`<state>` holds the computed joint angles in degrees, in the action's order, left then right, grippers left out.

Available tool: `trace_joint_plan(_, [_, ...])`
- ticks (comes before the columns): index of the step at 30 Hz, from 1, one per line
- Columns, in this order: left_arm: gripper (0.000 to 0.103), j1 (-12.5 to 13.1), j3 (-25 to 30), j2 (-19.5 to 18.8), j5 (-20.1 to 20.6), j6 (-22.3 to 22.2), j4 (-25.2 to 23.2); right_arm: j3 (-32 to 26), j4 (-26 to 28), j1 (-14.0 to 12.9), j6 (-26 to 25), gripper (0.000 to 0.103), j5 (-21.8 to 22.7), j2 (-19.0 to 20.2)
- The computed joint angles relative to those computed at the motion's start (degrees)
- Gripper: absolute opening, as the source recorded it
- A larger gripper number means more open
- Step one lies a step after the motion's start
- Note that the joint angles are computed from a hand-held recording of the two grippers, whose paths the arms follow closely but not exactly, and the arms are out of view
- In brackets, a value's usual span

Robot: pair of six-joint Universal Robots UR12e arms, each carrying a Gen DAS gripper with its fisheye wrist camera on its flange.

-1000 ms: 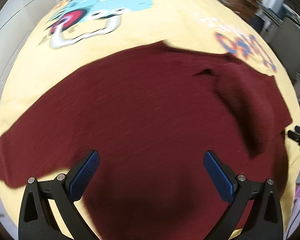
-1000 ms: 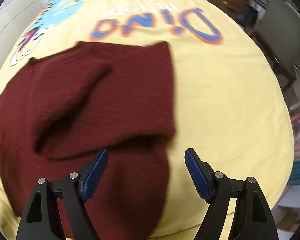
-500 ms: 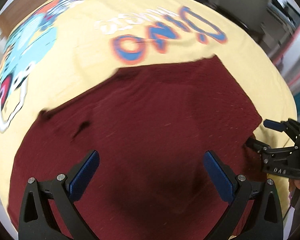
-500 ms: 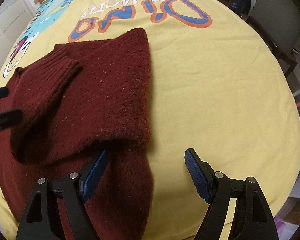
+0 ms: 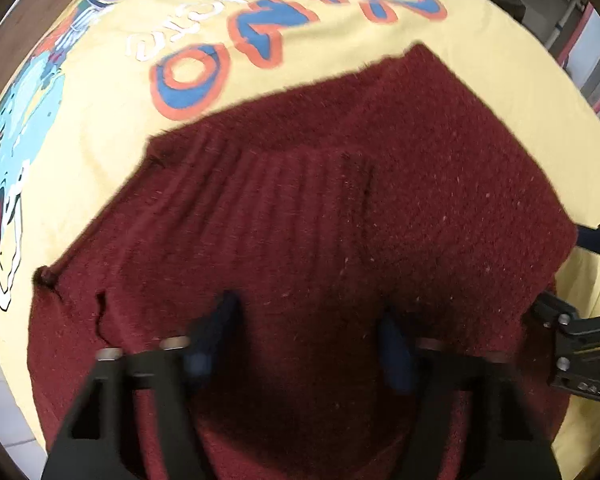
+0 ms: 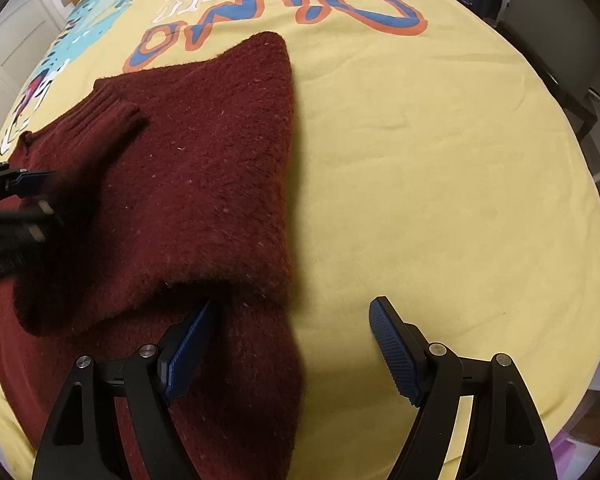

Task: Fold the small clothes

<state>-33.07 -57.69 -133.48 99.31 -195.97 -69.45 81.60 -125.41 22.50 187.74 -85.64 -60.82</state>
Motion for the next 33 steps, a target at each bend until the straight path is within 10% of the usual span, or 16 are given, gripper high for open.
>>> trace_joint_plan(2, [0.013, 0.5, -1.4, 1.0, 0.6, -1.0, 1.6, 0.2, -1.1, -0.3, -0.2, 0.08, 2.2, 0.0])
trace_joint_plan(6, [0.013, 2.4, -6.8, 4.8, -1.8, -4.2, 7.6, -1.1, -1.1, 0.1, -0.4, 0.076, 1.6, 0.6])
trace_joint_plan(9, [0.013, 3.3, -12.0, 8.5, -0.8, -6.7, 13.1, -0.7, -2.6, -0.2, -0.5, 0.017, 2.6, 0.1])
trace_joint_plan(22, [0.013, 5.0, -30.8, 20.2, -0.7, -24.9, 25.8, -0.6, -0.7, 0.0, 0.5, 0.018, 2.1, -0.1])
trace_joint_plan(33, [0.03, 6.5, -37.0, 23.0, -7.9, -34.7, 24.0, -1.3, 0.7, 0.3, 0.6, 0.019, 1.9, 0.4])
